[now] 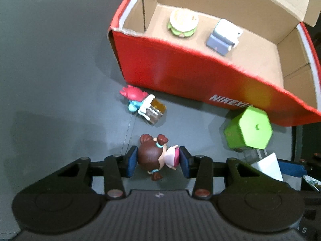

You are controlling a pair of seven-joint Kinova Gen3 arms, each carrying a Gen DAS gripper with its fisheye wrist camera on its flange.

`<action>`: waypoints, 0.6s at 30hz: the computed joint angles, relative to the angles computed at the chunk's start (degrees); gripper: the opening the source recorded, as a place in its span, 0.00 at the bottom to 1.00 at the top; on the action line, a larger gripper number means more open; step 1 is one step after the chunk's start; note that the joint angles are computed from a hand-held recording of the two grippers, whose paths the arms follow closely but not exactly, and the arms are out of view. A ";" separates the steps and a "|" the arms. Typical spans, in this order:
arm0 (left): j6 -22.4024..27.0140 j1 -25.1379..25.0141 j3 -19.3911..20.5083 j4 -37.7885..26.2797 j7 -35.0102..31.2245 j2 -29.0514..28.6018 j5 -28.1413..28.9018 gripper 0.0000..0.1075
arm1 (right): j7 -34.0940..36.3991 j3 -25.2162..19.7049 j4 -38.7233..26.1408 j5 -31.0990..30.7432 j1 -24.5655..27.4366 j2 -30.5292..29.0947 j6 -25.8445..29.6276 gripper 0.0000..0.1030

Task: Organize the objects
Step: 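Carry plug in right tool into box while left tool carries bear figure in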

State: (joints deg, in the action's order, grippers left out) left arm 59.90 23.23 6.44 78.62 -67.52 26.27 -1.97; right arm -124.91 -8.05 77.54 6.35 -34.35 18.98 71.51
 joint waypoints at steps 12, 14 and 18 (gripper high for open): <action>-1.92 -1.30 0.64 0.32 -1.59 -4.26 1.41 0.40 | -4.64 0.16 0.99 1.28 -0.12 -3.88 -4.15 0.36; -2.37 -1.55 0.74 0.41 -1.96 -5.01 1.66 0.40 | -5.68 0.15 1.47 1.61 0.17 -4.73 -5.03 0.36; -2.20 -2.26 0.96 -0.27 -3.12 -6.27 2.29 0.40 | -8.28 0.00 2.68 2.73 0.47 -6.47 -6.95 0.36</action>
